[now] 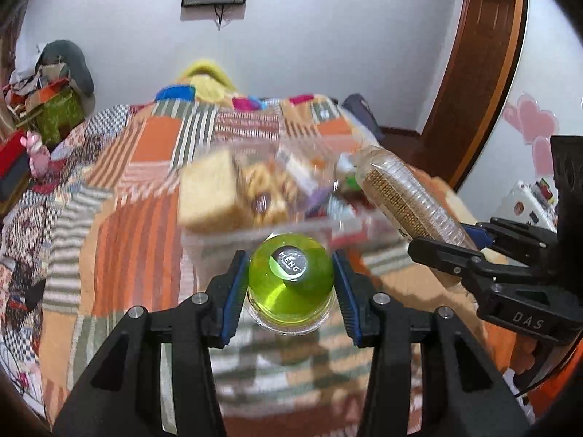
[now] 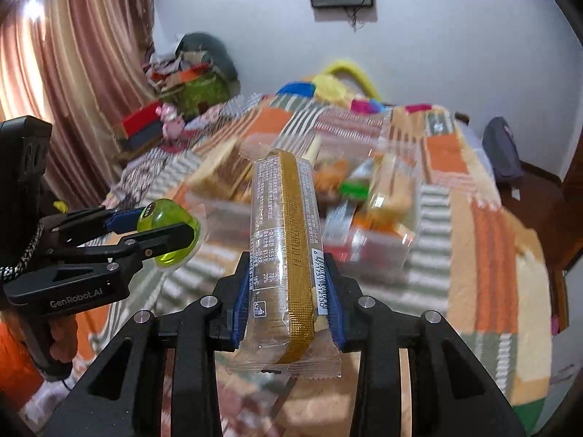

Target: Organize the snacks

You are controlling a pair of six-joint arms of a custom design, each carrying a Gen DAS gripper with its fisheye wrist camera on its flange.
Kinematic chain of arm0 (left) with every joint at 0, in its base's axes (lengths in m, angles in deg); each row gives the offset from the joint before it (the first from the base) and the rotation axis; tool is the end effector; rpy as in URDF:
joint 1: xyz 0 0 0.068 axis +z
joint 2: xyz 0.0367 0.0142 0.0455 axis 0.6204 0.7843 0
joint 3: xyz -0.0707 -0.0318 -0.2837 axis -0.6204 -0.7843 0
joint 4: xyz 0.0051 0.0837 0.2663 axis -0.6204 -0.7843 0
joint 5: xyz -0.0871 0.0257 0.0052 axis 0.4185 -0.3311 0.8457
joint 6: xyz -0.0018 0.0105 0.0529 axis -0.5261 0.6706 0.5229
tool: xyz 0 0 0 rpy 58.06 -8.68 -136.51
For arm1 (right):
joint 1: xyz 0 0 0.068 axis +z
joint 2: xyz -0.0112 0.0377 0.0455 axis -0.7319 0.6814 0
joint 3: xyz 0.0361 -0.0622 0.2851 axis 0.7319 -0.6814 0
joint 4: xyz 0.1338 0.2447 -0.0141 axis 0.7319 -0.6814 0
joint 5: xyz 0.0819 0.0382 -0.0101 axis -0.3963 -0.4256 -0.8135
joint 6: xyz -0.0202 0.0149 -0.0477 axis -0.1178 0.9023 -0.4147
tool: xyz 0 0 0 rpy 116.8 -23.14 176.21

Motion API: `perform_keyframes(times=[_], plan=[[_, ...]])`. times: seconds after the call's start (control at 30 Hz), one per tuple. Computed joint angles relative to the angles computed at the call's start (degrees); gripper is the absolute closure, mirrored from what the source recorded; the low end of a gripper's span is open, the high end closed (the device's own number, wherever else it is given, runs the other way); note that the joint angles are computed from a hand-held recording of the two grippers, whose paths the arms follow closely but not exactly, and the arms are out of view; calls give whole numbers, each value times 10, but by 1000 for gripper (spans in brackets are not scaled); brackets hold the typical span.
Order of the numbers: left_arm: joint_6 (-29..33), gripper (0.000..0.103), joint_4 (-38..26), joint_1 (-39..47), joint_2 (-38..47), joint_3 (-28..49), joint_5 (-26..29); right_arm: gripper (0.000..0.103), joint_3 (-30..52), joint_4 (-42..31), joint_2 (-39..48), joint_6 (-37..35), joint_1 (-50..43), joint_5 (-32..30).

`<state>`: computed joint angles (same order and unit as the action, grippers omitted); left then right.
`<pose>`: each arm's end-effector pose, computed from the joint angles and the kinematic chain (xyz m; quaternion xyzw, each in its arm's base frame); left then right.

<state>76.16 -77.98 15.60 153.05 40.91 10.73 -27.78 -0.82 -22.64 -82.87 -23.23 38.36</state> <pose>0.2483 -0.1035 0.2527 0.0923 0.9102 -0.1106 0.3884 0.2187 0.1007 0.2578 -0.1620 0.8963 0.1531 0.3834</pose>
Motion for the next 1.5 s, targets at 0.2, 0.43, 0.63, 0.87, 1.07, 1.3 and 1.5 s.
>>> perform_keyframes(times=[0.2, 0.43, 0.63, 0.87, 1.07, 1.3, 1.5], plan=[[3, 57, 10, 7, 77, 86, 5, 70, 53, 37, 63, 7, -20, 12], [5, 57, 21, 22, 193, 179, 0, 70, 108, 65, 155, 19, -34, 25], [5, 57, 14, 26, 248, 213, 7, 70, 116, 66, 180, 18, -42, 10], [2, 54, 22, 22, 223, 200, 4, 70, 112, 45, 145, 6, -38, 24], [13, 53, 17, -6, 104, 152, -30, 70, 111, 5, 53, -3, -38, 34], [6, 53, -25, -61, -76, 113, -99, 67, 116, -64, -101, 5, 2, 76], [-8, 38, -80, -150, -204, 101, -204, 48, 123, -120, -210, 38, 129, 208]])
